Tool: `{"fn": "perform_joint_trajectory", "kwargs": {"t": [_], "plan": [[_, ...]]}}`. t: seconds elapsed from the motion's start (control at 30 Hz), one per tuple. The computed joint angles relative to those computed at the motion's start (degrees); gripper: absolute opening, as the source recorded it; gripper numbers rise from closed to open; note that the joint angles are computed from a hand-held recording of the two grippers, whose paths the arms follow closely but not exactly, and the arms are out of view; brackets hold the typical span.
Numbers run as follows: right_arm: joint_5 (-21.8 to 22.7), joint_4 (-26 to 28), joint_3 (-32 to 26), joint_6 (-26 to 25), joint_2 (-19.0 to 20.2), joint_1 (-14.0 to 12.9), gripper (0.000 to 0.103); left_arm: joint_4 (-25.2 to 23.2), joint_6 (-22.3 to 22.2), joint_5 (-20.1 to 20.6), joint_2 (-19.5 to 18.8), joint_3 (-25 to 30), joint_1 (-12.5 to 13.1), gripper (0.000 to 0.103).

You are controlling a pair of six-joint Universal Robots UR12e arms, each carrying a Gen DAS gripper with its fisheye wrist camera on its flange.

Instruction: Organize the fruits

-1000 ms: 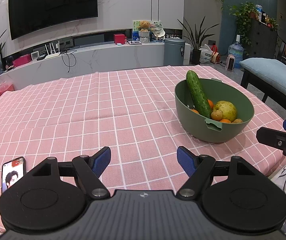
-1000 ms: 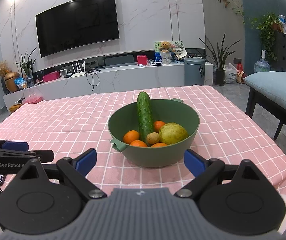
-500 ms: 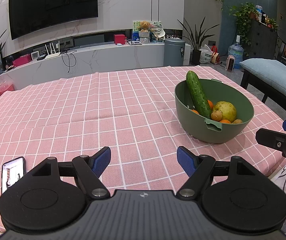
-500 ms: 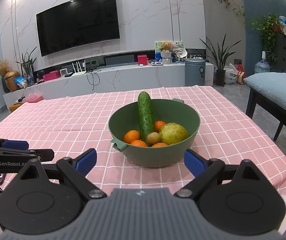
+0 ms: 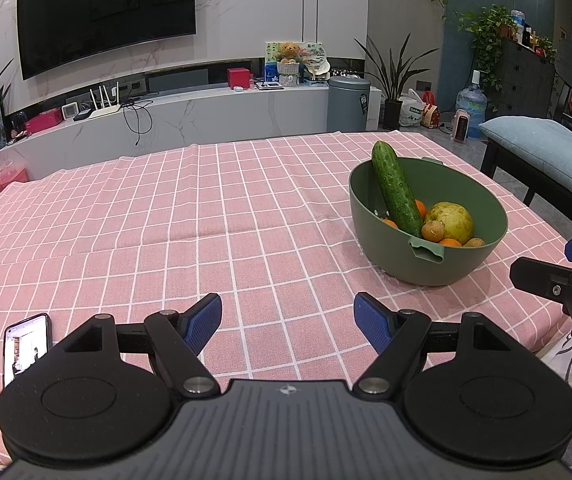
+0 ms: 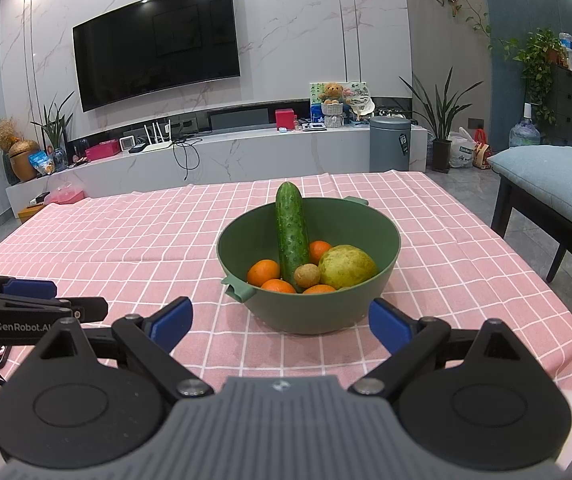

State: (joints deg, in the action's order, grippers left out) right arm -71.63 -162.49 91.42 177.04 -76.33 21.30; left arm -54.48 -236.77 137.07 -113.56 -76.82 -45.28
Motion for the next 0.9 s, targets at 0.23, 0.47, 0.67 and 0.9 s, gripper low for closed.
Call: {"fn": "perform_joint_trajectory", "kwargs": {"t": [0.23,0.47,0.67,0.9], "plan": [[-0.01,0.03,0.00,0.00,0.00,0.02,0.092,0.33,0.19,-0.15,-0.11,0.15,0.06,0.088],[-0.09,0.16,0.02,-0.25,0.05,0.03,0.092,1.32,0.58,-0.49,-0.01,-0.04,0.11,0.088],[-0.24,0.34,-0.03,-0.41,0.08,0.07,0.092,2.53,1.55,-0.83,0.06,-0.34,0.21,0.088],[-0.29,0.60,-0.04,-0.73,0.08,0.08,0.092,3.72,2.20,-0.58,0.03,-0.68,0.19,0.088]]}}
